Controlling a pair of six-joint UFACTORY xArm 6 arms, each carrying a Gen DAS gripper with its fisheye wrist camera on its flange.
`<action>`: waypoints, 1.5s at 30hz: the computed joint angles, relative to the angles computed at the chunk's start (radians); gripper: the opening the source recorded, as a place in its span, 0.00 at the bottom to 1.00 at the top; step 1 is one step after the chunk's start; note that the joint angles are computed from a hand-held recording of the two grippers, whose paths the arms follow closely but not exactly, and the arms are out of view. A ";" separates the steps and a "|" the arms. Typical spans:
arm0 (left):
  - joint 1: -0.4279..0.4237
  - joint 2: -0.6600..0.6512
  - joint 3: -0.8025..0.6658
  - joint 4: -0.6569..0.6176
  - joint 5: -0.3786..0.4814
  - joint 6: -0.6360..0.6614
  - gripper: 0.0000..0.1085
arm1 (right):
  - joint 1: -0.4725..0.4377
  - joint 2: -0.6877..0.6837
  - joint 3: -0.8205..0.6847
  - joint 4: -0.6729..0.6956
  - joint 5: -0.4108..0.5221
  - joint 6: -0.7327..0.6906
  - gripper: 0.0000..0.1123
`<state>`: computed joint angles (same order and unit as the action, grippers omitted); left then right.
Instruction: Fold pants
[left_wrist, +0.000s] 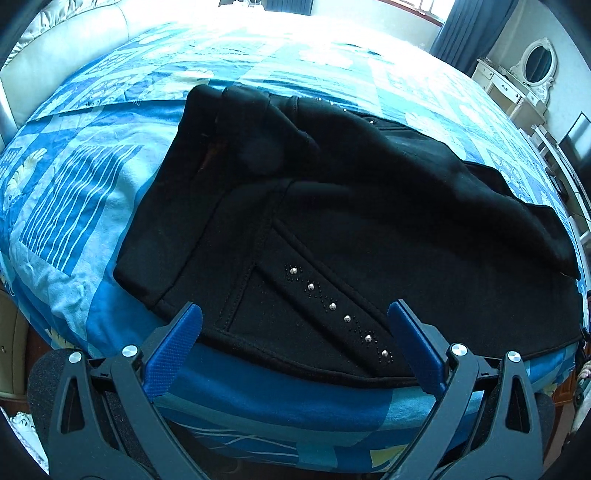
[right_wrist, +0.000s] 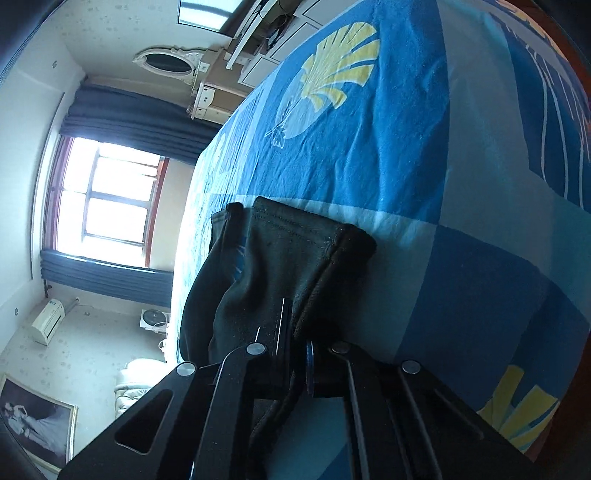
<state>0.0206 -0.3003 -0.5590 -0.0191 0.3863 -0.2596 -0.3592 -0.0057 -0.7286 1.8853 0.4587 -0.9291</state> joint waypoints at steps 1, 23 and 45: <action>0.005 0.004 0.000 -0.037 0.008 0.033 0.93 | -0.001 0.004 -0.009 -0.006 -0.017 -0.020 0.05; 0.289 0.022 -0.151 -0.484 0.308 0.698 0.81 | 0.397 -0.053 -0.166 -0.542 -0.176 0.080 0.55; 0.367 0.937 -1.255 -0.630 0.724 0.842 0.84 | 0.663 0.932 -1.548 -1.415 0.621 0.579 0.60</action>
